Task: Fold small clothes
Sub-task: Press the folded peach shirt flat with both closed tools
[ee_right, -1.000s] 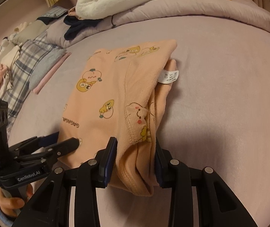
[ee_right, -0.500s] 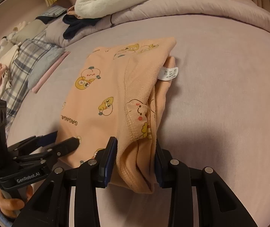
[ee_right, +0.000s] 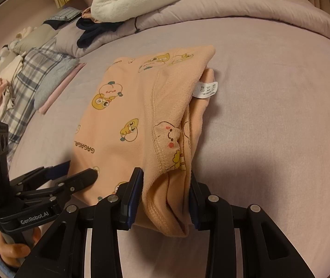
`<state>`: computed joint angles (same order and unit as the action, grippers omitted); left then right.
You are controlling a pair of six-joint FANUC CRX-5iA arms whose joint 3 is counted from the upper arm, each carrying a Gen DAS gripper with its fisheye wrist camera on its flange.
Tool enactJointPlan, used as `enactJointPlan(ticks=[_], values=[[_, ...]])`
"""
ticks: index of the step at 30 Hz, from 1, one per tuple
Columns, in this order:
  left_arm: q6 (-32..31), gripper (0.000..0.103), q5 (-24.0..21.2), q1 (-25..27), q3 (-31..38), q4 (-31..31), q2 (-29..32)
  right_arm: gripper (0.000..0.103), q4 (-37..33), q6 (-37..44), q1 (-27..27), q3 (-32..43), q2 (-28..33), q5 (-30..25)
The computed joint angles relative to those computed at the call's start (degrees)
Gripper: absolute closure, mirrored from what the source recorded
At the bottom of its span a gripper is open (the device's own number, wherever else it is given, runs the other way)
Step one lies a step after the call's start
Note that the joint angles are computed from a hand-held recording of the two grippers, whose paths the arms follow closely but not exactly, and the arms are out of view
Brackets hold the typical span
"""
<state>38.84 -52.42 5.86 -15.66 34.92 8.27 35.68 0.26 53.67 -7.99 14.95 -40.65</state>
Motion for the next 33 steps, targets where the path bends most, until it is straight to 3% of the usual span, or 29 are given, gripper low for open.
enactJointPlan(ticks=[10,33], values=[[1.72,0.029,0.03,-0.82,0.48,-1.19,0.0,0.067,-0.09,0.18,-0.13,-0.09,-0.01,0.29],[2.92,0.027,-0.63,-1.18,1.78,-2.18,0.67,0.066,-0.84,1.05,-0.29,0.24,0.16,0.29]])
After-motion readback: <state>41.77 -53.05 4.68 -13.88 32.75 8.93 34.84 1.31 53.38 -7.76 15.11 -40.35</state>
